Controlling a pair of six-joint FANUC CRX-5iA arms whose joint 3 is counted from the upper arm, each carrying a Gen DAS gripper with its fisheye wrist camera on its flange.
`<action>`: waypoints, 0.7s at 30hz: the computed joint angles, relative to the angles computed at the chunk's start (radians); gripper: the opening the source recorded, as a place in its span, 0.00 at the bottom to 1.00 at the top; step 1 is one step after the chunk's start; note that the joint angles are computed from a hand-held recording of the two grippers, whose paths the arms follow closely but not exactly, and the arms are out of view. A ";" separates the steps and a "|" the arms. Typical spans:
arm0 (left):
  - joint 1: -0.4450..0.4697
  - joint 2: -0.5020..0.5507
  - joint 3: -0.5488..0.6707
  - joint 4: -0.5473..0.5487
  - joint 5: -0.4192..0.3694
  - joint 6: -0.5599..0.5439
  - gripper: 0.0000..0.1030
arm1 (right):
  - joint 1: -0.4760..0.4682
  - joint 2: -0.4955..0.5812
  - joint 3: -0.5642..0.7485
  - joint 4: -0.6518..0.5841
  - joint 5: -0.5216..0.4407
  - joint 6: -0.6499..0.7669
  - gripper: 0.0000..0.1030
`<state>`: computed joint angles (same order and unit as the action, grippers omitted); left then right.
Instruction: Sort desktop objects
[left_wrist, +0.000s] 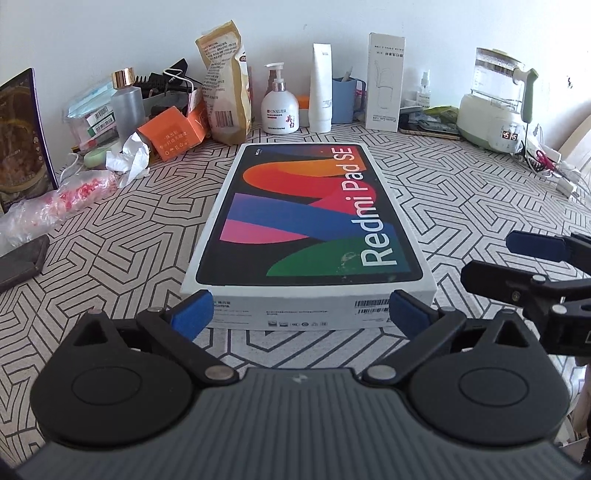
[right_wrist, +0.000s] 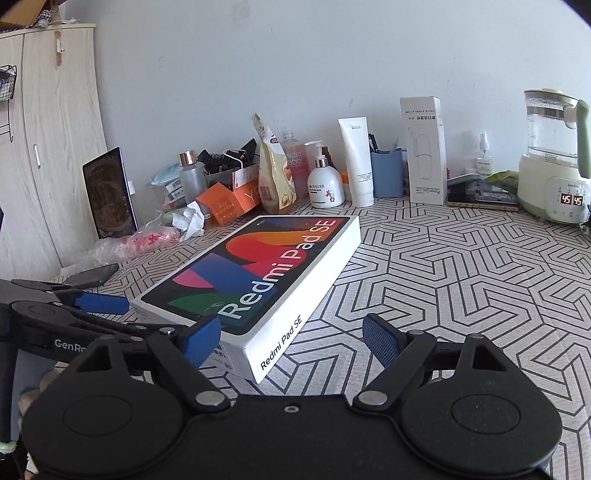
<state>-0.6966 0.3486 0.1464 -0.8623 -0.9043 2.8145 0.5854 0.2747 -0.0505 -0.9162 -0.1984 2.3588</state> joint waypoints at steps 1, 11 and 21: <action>-0.003 0.004 0.004 -0.001 -0.007 -0.002 1.00 | 0.004 0.003 0.000 0.014 0.004 -0.015 0.85; 0.033 0.026 0.011 0.076 0.033 -0.031 1.00 | 0.032 0.011 -0.013 0.132 0.019 -0.142 0.85; 0.053 0.031 0.006 0.102 0.072 -0.032 1.00 | 0.035 0.014 -0.019 0.167 0.026 -0.187 0.85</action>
